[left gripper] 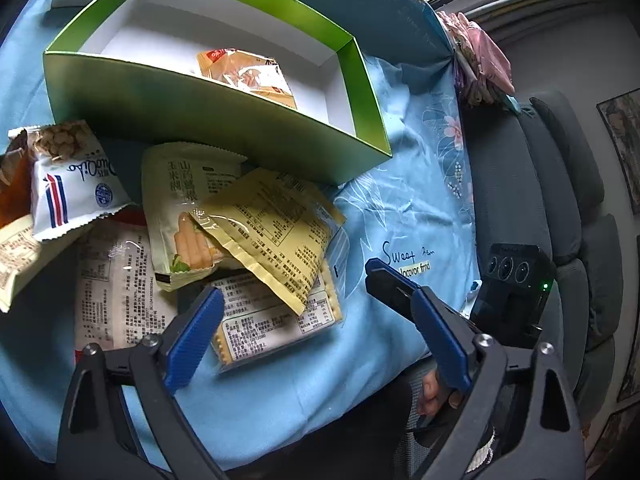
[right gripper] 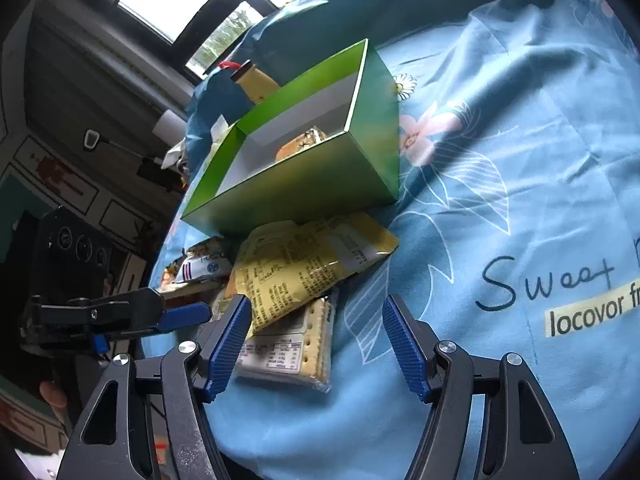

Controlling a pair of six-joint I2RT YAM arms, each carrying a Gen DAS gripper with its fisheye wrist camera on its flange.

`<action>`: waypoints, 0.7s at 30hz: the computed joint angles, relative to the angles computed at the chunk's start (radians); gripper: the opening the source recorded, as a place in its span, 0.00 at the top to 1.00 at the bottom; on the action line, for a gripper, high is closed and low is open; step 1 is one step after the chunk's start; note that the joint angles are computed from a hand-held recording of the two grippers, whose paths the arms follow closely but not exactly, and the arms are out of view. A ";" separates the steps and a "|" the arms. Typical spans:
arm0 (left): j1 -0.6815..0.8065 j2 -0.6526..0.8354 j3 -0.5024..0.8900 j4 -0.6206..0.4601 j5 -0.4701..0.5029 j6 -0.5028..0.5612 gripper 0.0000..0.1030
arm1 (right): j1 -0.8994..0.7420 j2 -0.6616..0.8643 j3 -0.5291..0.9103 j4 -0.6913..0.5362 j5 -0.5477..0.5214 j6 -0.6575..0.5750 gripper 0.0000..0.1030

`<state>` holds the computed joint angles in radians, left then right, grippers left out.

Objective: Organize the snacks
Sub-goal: 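Move the right gripper to the gold sachet on the pile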

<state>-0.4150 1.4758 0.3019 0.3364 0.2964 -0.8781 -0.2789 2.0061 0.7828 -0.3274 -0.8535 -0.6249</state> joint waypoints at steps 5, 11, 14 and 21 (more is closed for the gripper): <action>0.009 0.053 0.003 0.035 0.017 -0.008 0.20 | 0.009 0.031 0.022 0.008 -0.015 0.048 0.33; 0.021 0.098 0.014 0.065 0.032 -0.010 0.26 | 0.033 0.108 0.084 -0.006 -0.054 0.125 0.33; 0.029 0.118 0.019 0.077 0.035 -0.009 0.27 | 0.045 0.158 0.129 -0.029 -0.077 0.160 0.33; 0.038 0.158 0.032 0.093 0.027 -0.006 0.40 | 0.100 0.207 0.184 -0.013 -0.102 0.269 0.33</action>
